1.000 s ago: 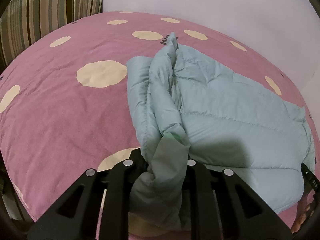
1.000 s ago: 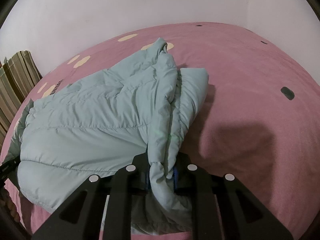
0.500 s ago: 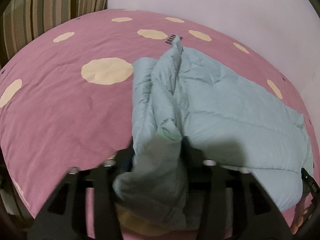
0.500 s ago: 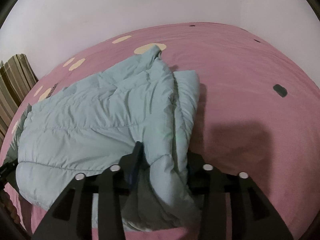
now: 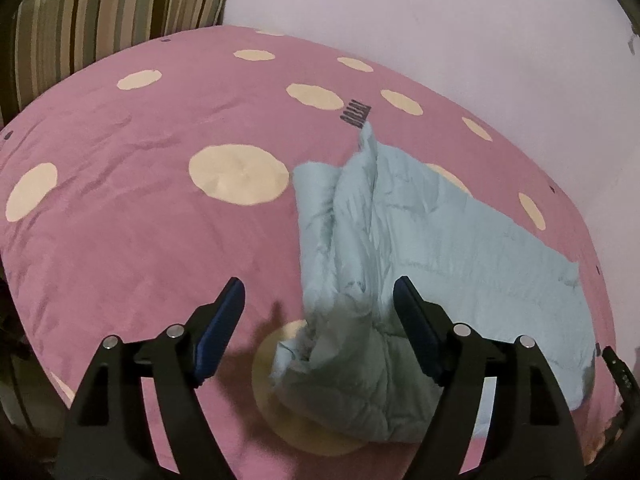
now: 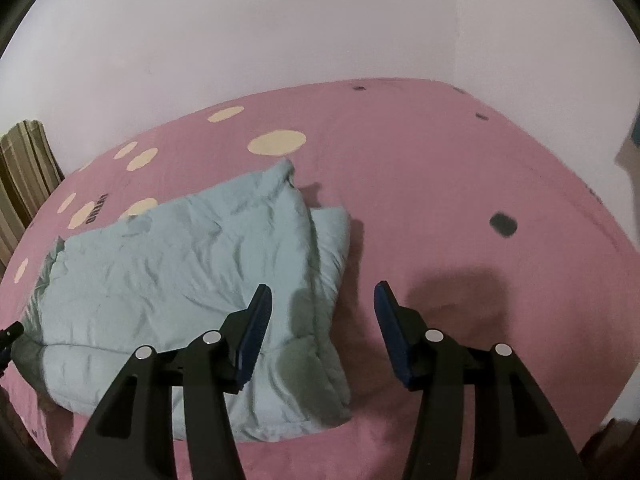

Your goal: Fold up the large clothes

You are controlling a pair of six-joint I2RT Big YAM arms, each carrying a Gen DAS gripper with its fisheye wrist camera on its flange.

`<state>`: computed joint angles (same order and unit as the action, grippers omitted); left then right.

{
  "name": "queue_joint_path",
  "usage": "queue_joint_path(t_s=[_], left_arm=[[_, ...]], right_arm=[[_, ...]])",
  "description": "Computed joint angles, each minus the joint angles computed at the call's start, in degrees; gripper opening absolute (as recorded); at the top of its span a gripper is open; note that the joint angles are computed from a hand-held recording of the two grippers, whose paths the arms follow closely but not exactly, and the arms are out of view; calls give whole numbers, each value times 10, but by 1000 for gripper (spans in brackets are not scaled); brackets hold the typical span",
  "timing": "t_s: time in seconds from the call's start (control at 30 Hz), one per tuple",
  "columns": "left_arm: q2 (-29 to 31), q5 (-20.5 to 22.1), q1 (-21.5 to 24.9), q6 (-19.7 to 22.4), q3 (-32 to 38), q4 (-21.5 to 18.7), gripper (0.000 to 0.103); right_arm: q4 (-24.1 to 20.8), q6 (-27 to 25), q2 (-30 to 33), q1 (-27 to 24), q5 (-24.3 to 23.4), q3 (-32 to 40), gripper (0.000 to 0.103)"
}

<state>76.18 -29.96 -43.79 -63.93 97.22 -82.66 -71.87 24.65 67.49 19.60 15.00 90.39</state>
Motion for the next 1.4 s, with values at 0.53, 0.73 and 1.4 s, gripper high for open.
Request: queue_joint_path(t_s=[0.53, 0.73, 1.4], left_arm=[[72, 6, 32, 73, 127, -76, 82], [72, 13, 42, 77, 119, -77, 82], [77, 46, 57, 82, 88, -49, 82]], right_arm=[[-24, -46, 143, 120, -35, 147, 47], [-43, -47, 190, 141, -35, 186, 47], [-21, -44, 214, 155, -11, 136, 47]])
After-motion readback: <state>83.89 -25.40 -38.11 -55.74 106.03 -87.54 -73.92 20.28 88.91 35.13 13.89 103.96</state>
